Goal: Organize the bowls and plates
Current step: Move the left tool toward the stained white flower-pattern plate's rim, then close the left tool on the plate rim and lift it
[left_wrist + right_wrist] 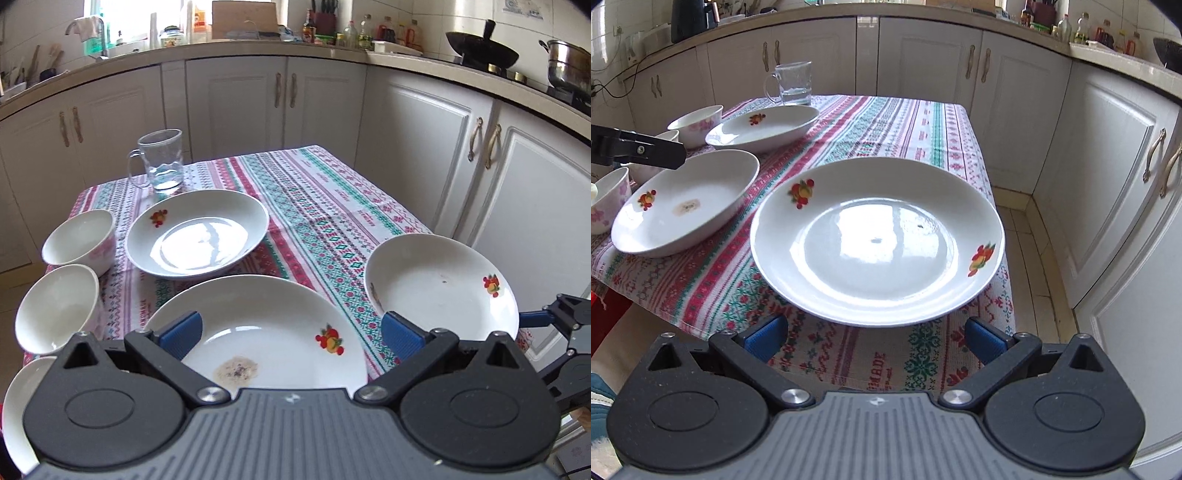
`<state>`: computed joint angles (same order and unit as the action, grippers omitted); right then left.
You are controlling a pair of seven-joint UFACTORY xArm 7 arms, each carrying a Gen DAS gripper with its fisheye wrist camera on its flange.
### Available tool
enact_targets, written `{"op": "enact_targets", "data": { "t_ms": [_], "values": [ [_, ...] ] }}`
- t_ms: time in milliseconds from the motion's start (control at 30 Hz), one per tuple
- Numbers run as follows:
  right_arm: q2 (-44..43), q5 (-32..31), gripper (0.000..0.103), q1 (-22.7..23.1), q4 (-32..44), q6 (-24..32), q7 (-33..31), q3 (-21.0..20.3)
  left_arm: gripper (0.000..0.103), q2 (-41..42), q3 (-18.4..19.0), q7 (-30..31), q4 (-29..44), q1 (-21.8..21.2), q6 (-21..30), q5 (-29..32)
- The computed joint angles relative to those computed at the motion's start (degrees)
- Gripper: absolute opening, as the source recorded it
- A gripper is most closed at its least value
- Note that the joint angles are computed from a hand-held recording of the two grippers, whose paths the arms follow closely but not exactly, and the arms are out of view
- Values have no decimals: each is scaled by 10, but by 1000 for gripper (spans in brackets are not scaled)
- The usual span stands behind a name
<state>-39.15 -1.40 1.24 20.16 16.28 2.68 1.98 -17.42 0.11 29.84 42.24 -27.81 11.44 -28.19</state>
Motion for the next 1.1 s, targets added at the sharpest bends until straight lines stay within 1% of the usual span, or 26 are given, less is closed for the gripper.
{"op": "enact_targets", "data": {
  "t_ms": [100,233,300,367,433,500,600,667,733,900,1000,1100],
  "values": [
    [16,7,103,10,2,-13,-16,-19,102,18,-1,8,18,-5,13,0],
    [31,7,103,10,5,-29,-34,-24,102,38,-10,29,38,-5,23,-10],
    [35,14,103,27,9,-28,-58,-41,102,47,-13,40,50,-4,32,-21],
    [32,24,103,37,5,-34,-79,-54,102,61,-17,53,67,-1,50,-35],
    [27,33,103,46,-3,-45,-100,-66,102,74,-27,51,86,10,72,-37],
    [25,41,103,48,-7,-50,-110,-68,102,88,-35,61,107,18,94,-50],
    [15,51,103,55,-27,-80,-128,-77,102,111,-51,73,140,30,128,-60],
    [10,58,103,68,-33,-89,-147,-94,102,125,-63,75,160,39,147,-55],
    [5,66,103,89,-40,-101,-177,-121,102,140,-76,75,181,45,165,-38],
    [-11,89,103,127,-52,-116,-249,-180,102,175,-99,99,228,51,197,-23],
    [-19,102,103,143,-55,-118,-285,-205,102,202,-110,100,257,53,206,6],
    [-24,116,103,162,-56,-122,-321,-228,100,238,-116,86,303,57,245,38]
  ]
}}
